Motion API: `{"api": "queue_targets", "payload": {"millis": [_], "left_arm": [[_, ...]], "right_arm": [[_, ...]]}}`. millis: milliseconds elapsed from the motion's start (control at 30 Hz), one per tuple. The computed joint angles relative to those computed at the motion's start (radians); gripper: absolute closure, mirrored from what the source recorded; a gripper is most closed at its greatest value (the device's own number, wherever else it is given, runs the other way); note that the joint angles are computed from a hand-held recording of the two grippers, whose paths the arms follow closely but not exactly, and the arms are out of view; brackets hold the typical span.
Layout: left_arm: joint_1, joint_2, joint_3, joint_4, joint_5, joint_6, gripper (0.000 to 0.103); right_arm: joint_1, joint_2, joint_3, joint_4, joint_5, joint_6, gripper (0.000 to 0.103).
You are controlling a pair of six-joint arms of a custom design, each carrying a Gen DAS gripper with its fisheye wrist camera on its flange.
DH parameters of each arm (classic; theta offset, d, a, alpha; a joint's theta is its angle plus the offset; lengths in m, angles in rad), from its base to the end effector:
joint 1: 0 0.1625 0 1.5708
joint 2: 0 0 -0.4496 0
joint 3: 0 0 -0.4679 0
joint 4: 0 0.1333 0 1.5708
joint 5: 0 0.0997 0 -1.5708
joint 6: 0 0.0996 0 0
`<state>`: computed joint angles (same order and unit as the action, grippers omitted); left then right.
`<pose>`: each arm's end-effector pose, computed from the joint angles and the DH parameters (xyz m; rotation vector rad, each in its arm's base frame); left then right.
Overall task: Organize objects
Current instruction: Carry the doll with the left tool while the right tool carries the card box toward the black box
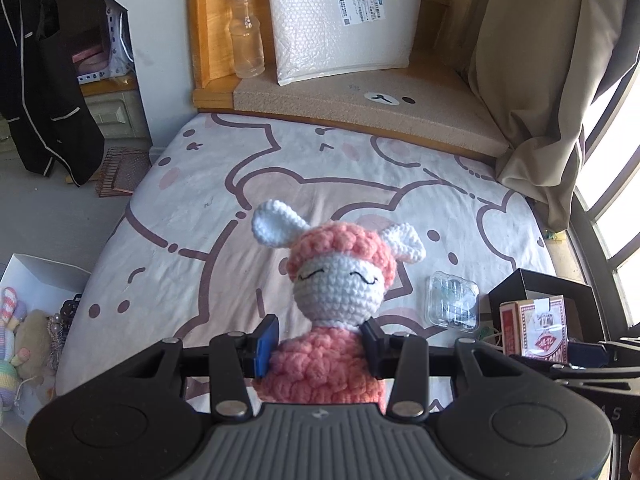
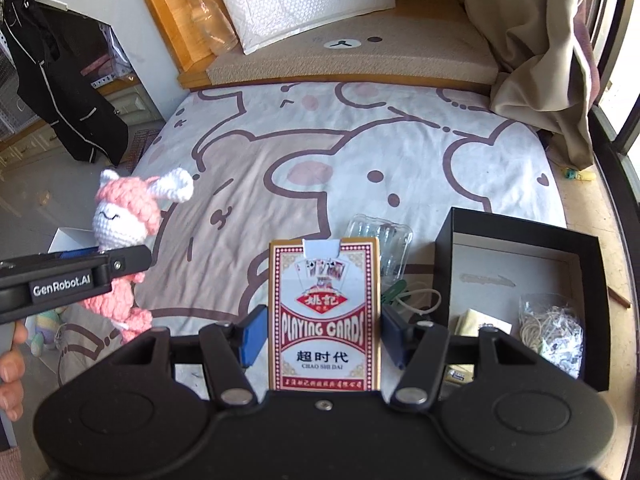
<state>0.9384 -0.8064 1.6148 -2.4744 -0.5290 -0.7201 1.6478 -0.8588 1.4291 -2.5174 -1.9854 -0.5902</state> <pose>-0.2595 -0.7252 0.1081 -0.1588 2.2267 -0.8842 0.1555 -0.8042 0.2021 0.7612 -2.5178 0.3437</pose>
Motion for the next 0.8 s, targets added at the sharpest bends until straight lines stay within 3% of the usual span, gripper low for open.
{"api": "queue_targets", "payload": {"millis": [467, 800], "left_arm": [[-0.011, -0.017, 0.02, -0.004, -0.006, -0.017, 0.058], [-0.011, 0.037, -0.033, -0.036, -0.028, 0.02, 0.058]], "right_arm": [[0.001, -0.021, 0.02, -0.033, 0.003, -0.005, 0.043], [-0.032, -0.049, 0.01, -0.036, 0.009, 0.009, 0.043]]}}
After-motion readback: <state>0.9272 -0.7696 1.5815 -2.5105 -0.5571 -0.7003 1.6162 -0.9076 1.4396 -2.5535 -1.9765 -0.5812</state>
